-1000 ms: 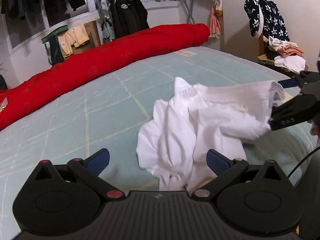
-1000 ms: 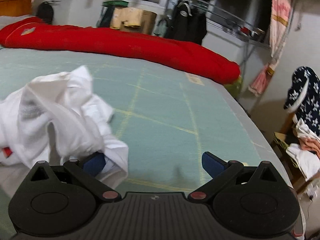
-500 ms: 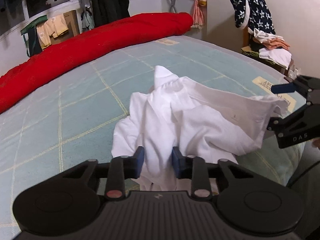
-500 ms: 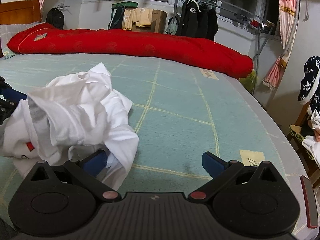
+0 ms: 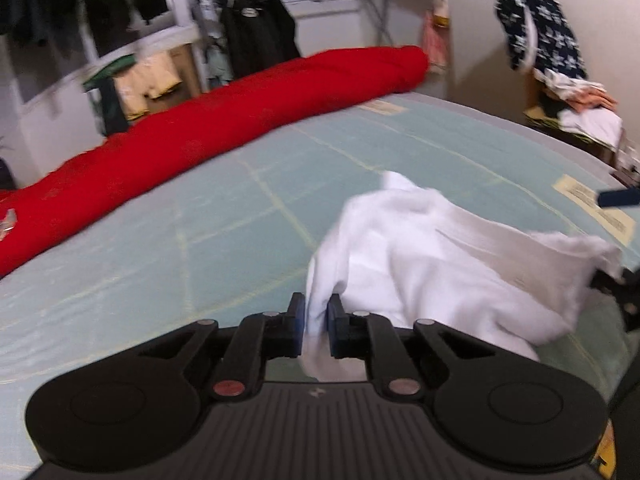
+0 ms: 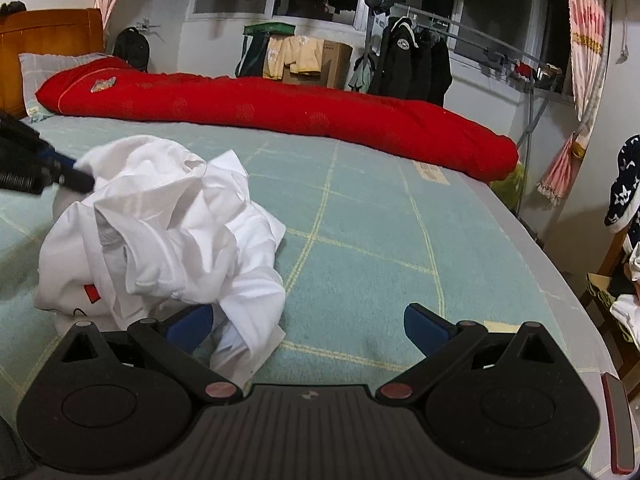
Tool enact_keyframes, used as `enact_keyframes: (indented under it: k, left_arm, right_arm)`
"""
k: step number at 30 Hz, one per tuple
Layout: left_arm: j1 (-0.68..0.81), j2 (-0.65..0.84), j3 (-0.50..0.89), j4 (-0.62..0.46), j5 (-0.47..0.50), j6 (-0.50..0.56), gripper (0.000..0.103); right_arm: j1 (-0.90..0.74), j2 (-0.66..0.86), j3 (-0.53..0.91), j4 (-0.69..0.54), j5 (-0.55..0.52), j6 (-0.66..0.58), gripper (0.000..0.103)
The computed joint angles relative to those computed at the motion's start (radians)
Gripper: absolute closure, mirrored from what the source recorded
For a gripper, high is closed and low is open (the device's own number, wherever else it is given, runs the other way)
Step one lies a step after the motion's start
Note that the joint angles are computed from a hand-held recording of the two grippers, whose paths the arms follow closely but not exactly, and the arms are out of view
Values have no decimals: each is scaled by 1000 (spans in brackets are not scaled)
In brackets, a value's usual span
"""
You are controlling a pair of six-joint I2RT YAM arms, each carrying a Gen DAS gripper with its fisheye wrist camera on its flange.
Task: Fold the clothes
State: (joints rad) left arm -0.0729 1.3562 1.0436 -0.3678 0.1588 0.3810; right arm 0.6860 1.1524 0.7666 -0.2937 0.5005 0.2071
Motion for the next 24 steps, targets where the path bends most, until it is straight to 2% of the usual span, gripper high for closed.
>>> enact_keyframes:
  k: [3,7,17,21,24]
  left_arm:
    - [26,23,27,12,-19,5,94]
    - [49,64,63,19,-28,9,94]
    - [83,134,82,45,-37,33,94]
    - [100,159,92,45,-25,34,94]
    - [95,172,82,67,-43,50,94]
  right_arm:
    - [4,1,2,12,-25,-14,0]
    - [1,0,-8,46,-95,-94,0]
    - [-5,63,13,88,-29,-238,0]
    - [-60,17,10,84,-122,-229,1]
    - [-82,2,7,102,-170,-227,7]
